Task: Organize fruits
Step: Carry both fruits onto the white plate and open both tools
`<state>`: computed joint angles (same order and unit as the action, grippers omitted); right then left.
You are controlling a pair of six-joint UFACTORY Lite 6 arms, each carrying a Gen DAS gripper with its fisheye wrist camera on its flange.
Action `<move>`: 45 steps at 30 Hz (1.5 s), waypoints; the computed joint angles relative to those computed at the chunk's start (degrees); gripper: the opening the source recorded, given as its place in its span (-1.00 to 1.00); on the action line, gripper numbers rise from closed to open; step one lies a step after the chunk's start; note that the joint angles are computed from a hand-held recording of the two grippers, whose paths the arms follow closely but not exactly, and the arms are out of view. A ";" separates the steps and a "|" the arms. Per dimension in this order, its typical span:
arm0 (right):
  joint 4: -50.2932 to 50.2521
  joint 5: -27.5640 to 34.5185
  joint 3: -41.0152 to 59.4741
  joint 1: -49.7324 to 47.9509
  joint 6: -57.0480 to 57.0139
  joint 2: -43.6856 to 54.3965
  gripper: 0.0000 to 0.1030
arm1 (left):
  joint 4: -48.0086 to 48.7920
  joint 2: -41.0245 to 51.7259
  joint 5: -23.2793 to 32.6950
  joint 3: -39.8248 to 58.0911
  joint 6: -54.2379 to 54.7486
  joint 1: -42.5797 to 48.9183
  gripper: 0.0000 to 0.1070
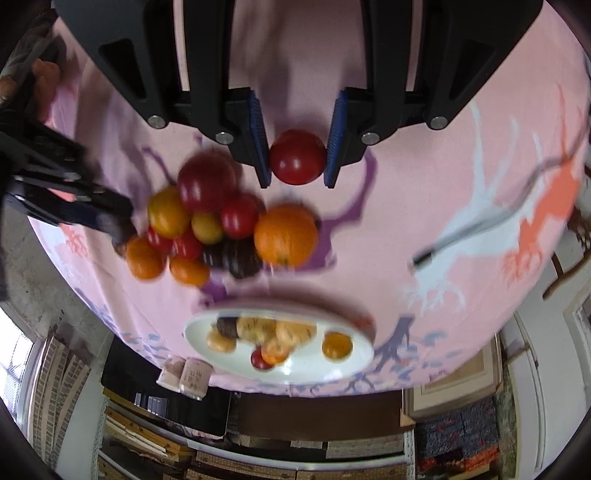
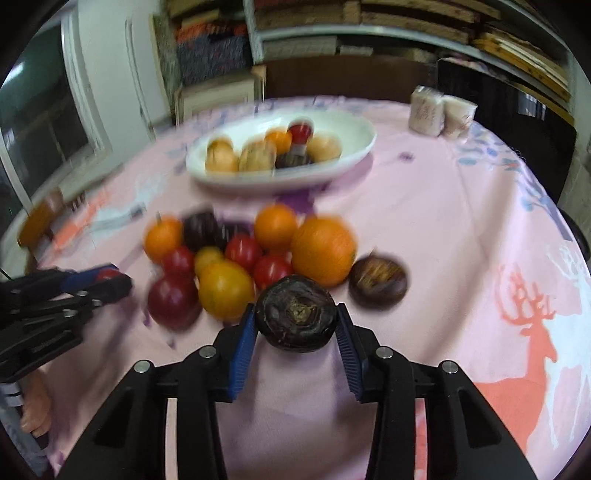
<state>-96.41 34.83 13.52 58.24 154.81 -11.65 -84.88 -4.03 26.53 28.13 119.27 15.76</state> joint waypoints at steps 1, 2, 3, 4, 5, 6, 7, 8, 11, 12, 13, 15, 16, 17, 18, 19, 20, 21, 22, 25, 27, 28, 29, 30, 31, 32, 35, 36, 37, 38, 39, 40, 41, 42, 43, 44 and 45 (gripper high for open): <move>3.31 -0.55 -0.48 -1.83 -6.00 -5.09 -0.16 | -0.48 -0.20 -0.92 1.69 -0.91 -1.37 -0.46; 5.31 -1.60 -0.13 -4.97 -11.99 -9.33 -0.16 | -0.69 0.42 -1.95 5.03 -2.84 -3.52 -0.46; 6.98 -2.80 1.31 -8.78 -17.70 -11.70 -0.17 | 0.00 1.49 -2.38 7.74 -5.11 -4.79 -0.46; 7.55 -3.88 2.68 -11.85 -21.00 -12.49 -0.17 | 1.24 3.90 -2.79 12.20 -9.25 -6.37 -0.46; 5.71 -6.44 5.68 -17.21 -23.05 -11.50 -0.17 | 2.96 7.22 -2.91 17.13 -13.79 -7.71 -0.46; 2.60 -9.32 7.70 -21.33 -22.70 -10.16 -0.17 | 4.07 9.69 -3.13 20.52 -16.84 -8.63 -0.46; -2.71 -12.42 10.23 -25.51 -19.95 -7.55 -0.17 | 4.89 12.92 -3.72 24.56 -20.27 -9.68 -0.46; -8.70 -14.59 14.07 -29.01 -15.43 -2.78 -0.17 | 5.28 15.67 -4.72 27.87 -22.94 -10.69 -0.46; -24.07 -17.02 22.06 -33.98 -2.59 8.81 -0.17 | 11.15 25.09 -7.18 38.71 -34.21 -13.25 -0.46; -25.92 -17.31 26.21 -35.02 -2.29 14.25 -0.17 | 15.58 28.74 -7.06 43.04 -39.33 -13.86 -0.46; -25.37 -16.91 28.43 -35.00 -3.05 17.30 -0.17 | 17.83 30.71 -7.31 45.35 -42.04 -14.46 -0.46; -26.47 -17.78 33.06 -36.19 -3.22 23.07 -0.16 | 19.88 34.45 -7.79 49.59 -44.59 -15.61 -0.46; -27.57 -18.14 34.32 -36.62 -2.64 24.87 -0.15 | 18.89 35.47 -7.59 50.37 -43.62 -15.82 -0.46; -27.87 -18.01 34.93 -36.60 -2.66 25.98 -0.11 | 18.83 36.60 -7.19 51.41 -43.73 -15.97 -0.46; -27.16 -17.17 35.27 -36.54 -3.66 26.82 0.01 | 19.95 37.76 -6.95 52.40 -44.77 -16.13 -0.46; -26.77 -16.43 35.08 -36.32 -3.91 26.78 0.40 | 22.71 38.95 -6.54 53.77 -47.35 -16.32 -0.46; -27.99 -14.55 33.95 -36.01 -2.28 25.73 0.55 | 23.49 39.75 -5.77 54.56 -47.89 -16.13 -0.45; -29.64 -13.81 32.61 -35.94 -0.60 24.38 0.55 | 23.61 39.92 -5.34 54.76 -47.90 -15.90 -0.45; -31.74 -14.04 31.51 -36.16 1.11 22.83 0.55 | 23.70 39.97 -4.90 54.88 -48.03 -15.51 -0.45; -34.03 -13.82 28.79 -36.26 3.97 19.32 0.55 | 21.28 39.10 -3.17 54.38 -46.26 -14.21 -0.18; -36.14 -13.95 26.74 -36.25 6.65 17.28 0.55 | 16.84 36.27 -4.03 50.94 -41.12 -13.73 -0.16; -36.56 -14.02 25.90 -36.18 7.27 16.51 0.56 | 14.86 34.89 -4.25 49.18 -38.34 -13.46 -0.16; -36.38 -13.82 24.74 -35.82 7.50 15.47 0.56 | 12.88 33.40 -4.36 47.22 -35.45 -13.16 -0.16; -35.45 -13.36 23.94 -35.24 7.13 14.71 0.56 | 9.69 31.34 -4.95 44.25 -31.08 -12.92 -0.16; -34.23 -12.89 23.08 -34.64 6.50 13.79 0.56 | 6.09 29.08 -5.64 41.00 -25.96 -12.71 -0.15; -33.16 -12.41 22.01 -33.99 6.05 12.64 0.56 | 4.04 27.88 -5.90 39.19 -22.90 -12.56 -0.14; -30.53 -9.92 15.86 -30.91 6.38 6.68 0.69 | -4.56 22.76 -6.40 30.78 -9.87 -11.07 -0.04; -28.07 -7.89 12.85 -28.88 6.29 4.30 0.75 | -5.95 21.23 -5.95 28.11 -7.27 -10.03 -0.03; -25.94 -6.48 10.66 -27.23 6.05 2.55 0.80 | -6.08 19.93 -5.47 25.89 -6.06 -9.04 -0.03; -25.19 -6.06 9.24 -26.40 6.21 1.35 0.80 | -6.24 18.82 -5.00 24.01 -4.85 -8.17 -0.03; -24.38 -5.95 7.38 -25.33 6.38 -0.37 0.80 | -7.00 17.05 -4.20 21.22 -2.50 -6.87 -0.03; -23.31 -5.57 6.13 -24.39 6.19 -1.52 0.80 | -7.88 15.73 -3.76 19.23 -0.60 -6.03 -0.03; -21.68 -4.77 4.87 -23.22 5.75 -2.68 0.80 | -8.82 14.38 -3.22 17.09 1.48 -5.10 -0.01; -19.68 -3.95 3.47 -21.84 5.22 -4.06 0.80 | -9.02 12.86 -1.96 14.65 3.38 -3.63 0.01; -18.55 -3.69 2.54 -20.97 4.96 -5.07 0.80 | -9.16 11.62 -0.98 12.70 4.83 -2.65 0.12; -17.35 -3.35 1.07 -19.74 4.92 -6.68 0.80 | -9.92 10.81 -0.41 11.29 6.29 -2.12 0.23; -16.26 -2.89 0.03 -18.65 4.74 -7.94 0.80 | -12.10 9.36 -0.08 9.09 9.15 -1.89 0.25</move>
